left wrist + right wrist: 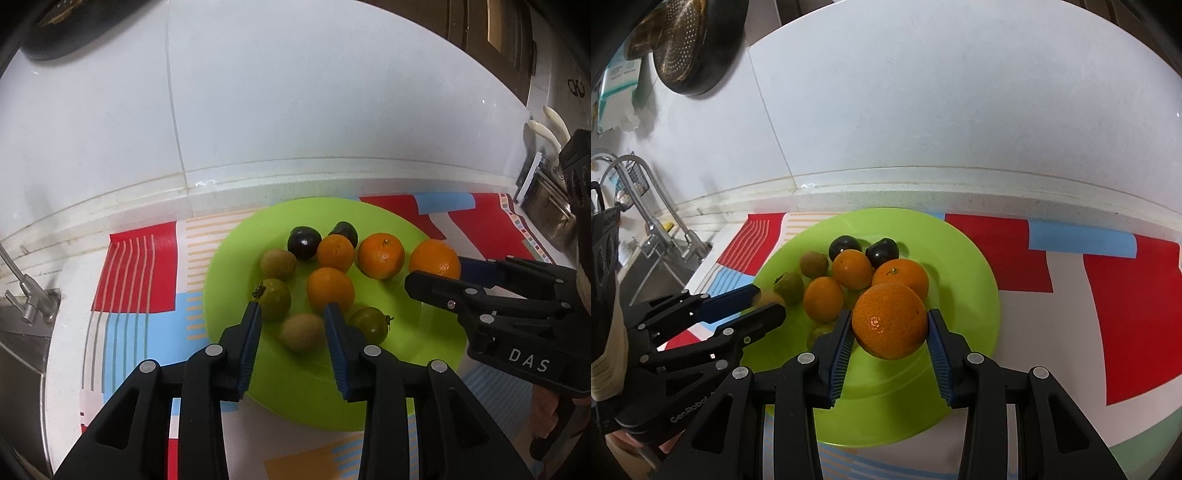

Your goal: Organize fruits

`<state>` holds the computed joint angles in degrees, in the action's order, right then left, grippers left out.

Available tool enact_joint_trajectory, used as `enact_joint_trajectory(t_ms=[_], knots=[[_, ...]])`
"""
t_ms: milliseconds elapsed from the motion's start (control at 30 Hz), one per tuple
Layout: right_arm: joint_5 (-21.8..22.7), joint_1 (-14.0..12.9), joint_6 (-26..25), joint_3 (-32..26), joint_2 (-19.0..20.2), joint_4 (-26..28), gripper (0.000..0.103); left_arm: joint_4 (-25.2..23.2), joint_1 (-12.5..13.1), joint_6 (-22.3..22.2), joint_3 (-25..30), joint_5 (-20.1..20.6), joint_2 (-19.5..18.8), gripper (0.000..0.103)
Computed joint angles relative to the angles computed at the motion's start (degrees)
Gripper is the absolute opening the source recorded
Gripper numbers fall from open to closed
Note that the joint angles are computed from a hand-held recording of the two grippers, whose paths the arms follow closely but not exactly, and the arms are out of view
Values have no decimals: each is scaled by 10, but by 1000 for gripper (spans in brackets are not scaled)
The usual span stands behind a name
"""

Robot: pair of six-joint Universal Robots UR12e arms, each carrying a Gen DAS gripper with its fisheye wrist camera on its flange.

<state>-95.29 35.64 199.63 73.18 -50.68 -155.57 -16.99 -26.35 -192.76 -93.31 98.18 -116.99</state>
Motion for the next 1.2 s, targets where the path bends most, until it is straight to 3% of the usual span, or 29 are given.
enact_joint_trajectory(t_ms=[467,700,1200], knots=[[-24,11,-1,40,-33,-49,42,31,-19,-25,-34,51,41,52],[-54,27,0,80,-67,-88,49,47,-42,-40,-62,104,74,69],[-110,63,5,151,-129,-135,55,68,-89,-62,-113,189,132,85]])
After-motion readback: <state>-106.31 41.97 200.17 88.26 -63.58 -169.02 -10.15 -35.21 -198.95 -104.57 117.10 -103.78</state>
